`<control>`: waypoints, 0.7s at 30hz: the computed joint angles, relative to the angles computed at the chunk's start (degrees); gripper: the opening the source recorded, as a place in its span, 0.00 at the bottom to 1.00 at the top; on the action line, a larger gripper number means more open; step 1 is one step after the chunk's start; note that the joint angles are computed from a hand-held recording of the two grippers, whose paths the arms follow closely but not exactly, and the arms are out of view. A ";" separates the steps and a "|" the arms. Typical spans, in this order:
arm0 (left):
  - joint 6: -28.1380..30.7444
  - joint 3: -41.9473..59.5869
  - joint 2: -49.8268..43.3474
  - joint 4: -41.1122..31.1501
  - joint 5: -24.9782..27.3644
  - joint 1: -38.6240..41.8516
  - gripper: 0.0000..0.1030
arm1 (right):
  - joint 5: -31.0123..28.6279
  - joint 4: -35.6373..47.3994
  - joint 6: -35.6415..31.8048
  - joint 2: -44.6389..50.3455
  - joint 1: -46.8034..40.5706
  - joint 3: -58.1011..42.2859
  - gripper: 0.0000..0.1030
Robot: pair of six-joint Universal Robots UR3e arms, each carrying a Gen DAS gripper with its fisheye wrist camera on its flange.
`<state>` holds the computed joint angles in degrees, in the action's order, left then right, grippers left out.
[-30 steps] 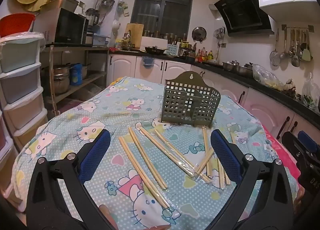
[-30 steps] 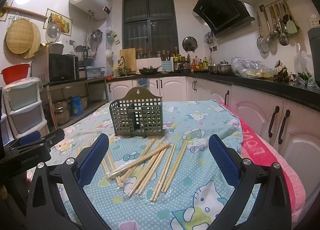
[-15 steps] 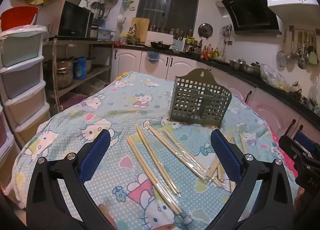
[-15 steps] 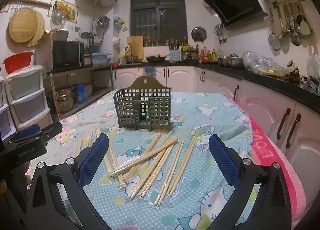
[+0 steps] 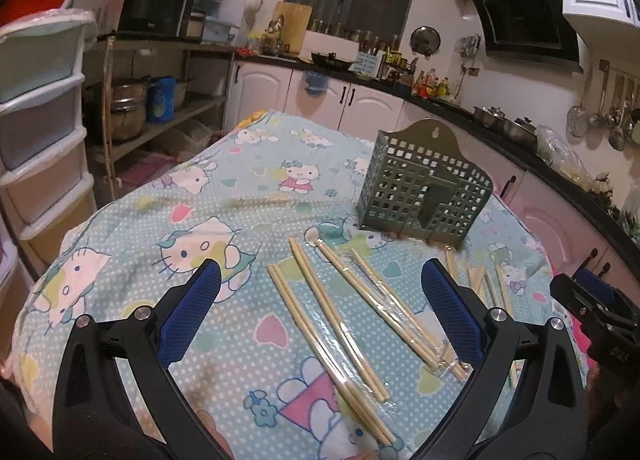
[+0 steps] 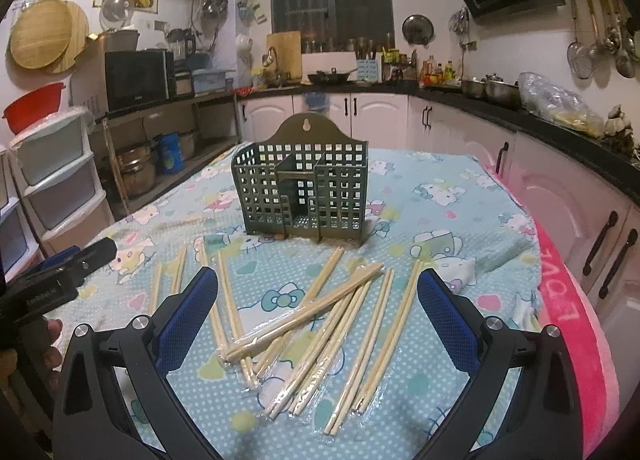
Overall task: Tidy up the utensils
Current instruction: 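Move both open grippers toward the plastic-wrapped wooden chopsticks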
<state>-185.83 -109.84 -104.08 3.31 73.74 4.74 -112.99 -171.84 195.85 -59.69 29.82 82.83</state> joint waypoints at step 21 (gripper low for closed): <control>1.31 17.33 -10.77 -27.67 -10.96 4.83 0.58 | 16.39 24.44 3.69 8.28 -11.29 -17.43 0.67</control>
